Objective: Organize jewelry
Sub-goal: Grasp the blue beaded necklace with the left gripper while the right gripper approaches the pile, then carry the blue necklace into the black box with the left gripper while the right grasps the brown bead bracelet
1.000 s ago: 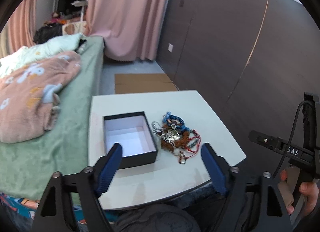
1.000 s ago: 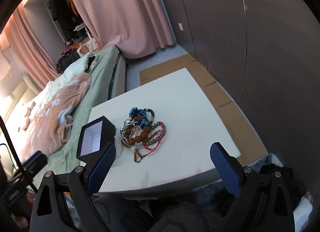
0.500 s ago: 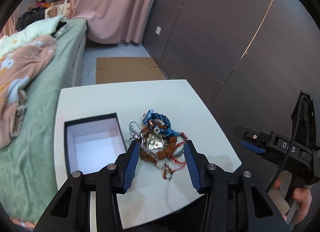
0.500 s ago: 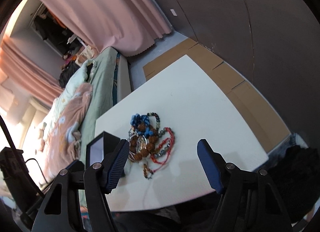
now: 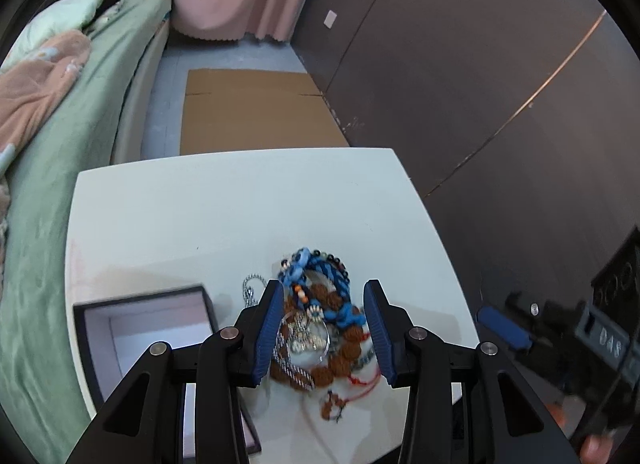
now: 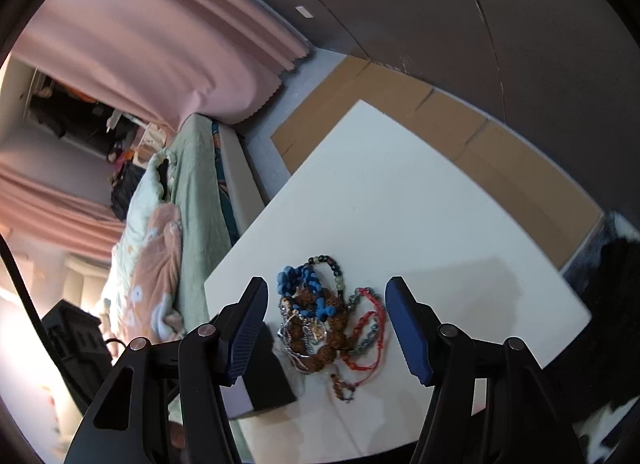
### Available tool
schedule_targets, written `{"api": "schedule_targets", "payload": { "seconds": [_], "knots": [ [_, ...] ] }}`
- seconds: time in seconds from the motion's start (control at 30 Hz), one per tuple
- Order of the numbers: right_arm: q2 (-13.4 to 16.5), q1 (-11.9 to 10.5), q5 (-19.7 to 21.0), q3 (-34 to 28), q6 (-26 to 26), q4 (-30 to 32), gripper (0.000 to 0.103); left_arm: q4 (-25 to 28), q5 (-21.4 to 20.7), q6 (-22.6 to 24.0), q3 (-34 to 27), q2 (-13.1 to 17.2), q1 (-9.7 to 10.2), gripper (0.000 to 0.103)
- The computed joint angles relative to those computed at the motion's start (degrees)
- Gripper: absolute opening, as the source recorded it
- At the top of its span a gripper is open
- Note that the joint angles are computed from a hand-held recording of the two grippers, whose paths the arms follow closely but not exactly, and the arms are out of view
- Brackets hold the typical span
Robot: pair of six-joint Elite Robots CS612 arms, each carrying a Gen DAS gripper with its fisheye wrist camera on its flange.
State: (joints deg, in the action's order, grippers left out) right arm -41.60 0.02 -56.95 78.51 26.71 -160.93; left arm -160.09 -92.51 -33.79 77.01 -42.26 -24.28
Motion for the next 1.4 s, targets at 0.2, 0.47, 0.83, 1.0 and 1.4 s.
{"api": "schedule_targets", "payload": {
  "seconds": [0.2,0.47,0.83,1.0,1.4],
  "knots": [
    [1.6,-0.2,1.5,0.0,1.4,-1.3,0.062,7.7,1.1,1.0,-5.4,3.0,0.25,0.043],
    [2.6,-0.7,0.7,-0.3,3.5,-0.2,0.062,15.7,3.3,1.5,-10.6,6.2,-0.18,0.043],
    [3.5,0.3,5.8,-2.0,-2.3,7.2,0.062,8.1,2.3,2.9,-5.9,3.7,0.23,0.009],
    [3.7,1.0,6.2,-2.7,-5.1,10.3,0.062,2.2,2.1,2.5,-1.8,0.7,0.43,0.009],
    [5.4,3.8,0.0,-7.8,-10.7,19.5,0.041,-10.0,6.3,0.3,8.0,-6.2,-0.06,0.009]
  ]
}}
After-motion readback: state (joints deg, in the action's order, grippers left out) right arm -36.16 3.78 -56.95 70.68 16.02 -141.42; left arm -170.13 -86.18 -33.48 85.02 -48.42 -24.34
